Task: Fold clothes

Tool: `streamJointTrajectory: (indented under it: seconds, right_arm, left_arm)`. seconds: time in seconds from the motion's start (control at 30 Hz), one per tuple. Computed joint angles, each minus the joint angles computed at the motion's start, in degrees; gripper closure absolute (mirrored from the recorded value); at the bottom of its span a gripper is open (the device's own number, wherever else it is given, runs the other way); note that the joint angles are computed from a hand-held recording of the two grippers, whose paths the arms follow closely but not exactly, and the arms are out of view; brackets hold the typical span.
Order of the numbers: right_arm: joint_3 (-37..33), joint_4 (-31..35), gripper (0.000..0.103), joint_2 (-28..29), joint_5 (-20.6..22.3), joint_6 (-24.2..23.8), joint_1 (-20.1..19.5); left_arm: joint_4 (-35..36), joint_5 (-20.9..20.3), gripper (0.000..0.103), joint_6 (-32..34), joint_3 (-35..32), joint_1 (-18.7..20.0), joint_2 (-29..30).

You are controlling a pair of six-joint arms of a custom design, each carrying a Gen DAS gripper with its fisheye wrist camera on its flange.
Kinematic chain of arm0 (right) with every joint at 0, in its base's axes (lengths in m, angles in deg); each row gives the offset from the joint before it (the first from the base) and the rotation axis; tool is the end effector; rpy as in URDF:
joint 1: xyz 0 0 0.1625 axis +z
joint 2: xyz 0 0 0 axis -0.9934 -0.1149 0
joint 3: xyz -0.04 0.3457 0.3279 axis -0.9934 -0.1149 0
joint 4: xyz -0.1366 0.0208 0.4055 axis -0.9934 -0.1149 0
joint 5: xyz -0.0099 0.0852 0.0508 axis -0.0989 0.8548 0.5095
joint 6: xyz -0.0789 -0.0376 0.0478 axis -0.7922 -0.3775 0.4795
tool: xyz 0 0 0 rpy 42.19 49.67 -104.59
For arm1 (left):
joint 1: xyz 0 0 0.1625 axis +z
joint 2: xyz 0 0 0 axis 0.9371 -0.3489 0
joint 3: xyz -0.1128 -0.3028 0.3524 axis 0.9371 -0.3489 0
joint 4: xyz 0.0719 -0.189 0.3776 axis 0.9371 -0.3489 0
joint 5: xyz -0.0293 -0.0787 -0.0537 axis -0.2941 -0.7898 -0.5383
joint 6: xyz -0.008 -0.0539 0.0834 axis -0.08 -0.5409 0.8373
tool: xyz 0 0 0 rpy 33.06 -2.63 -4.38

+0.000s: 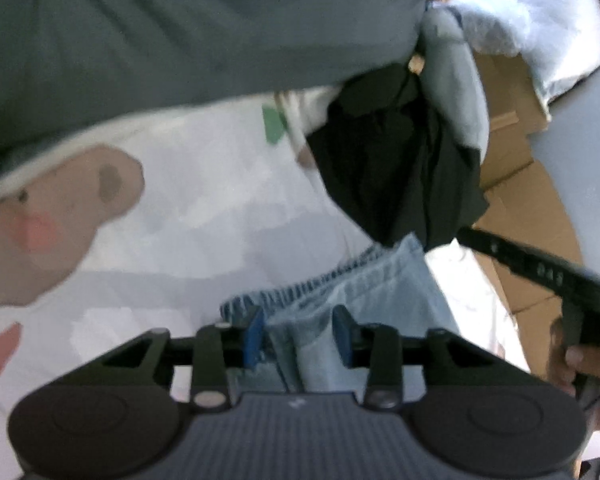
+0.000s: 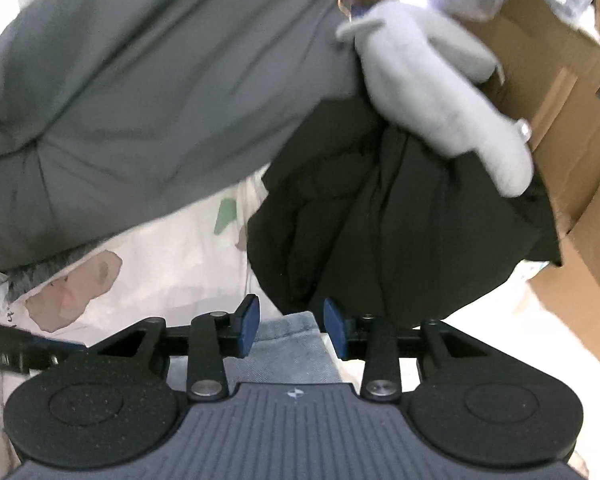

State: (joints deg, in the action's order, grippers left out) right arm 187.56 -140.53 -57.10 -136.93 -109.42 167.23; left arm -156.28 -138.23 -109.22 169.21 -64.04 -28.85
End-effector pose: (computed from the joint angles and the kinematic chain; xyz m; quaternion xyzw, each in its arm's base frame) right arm 0.0740 -0.3475 0.3335 0.2664 -0.8935 0.2672 0.2436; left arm -0.2892 -0.2197 0.1327 -0.0372 0.9433 -0.2980 0.1412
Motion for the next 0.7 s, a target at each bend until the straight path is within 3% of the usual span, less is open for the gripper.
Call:
streamJointTrajectory:
  seconds: [0.1,0.17,0.27,0.5,0.7]
  right_arm:
    - [1.3,1.2,0.062,-2.4,0.5,-1.0,1.2]
    - [2.0,2.3,0.064,-2.6,-0.3,-1.4,2.3]
    - [3.3,2.2,0.07,-1.6,-1.4,-1.9,3.2]
    - [5.9,-5.7,0.085,5.3,-1.5,-1.2,2.6]
    - [6.7,-12.4,0.087,10.7,-1.3,-0.4,1.2]
  left_arm:
    - [2.6,2.3,0.065,-0.2,-0.8,-1.9,-1.6]
    - [1.7,2.4,0.075,2.1,-1.3,-2.5,-1.4]
    - [-0.3,1.5,0.077,6.5,-2.3,-2.6,0.5]
    - [-4.8,-0.5,0.085,10.6,-2.3,0.0,6.4]
    - [-6.5,-0.7,0.099,12.9,-1.3,2.3,7.9]
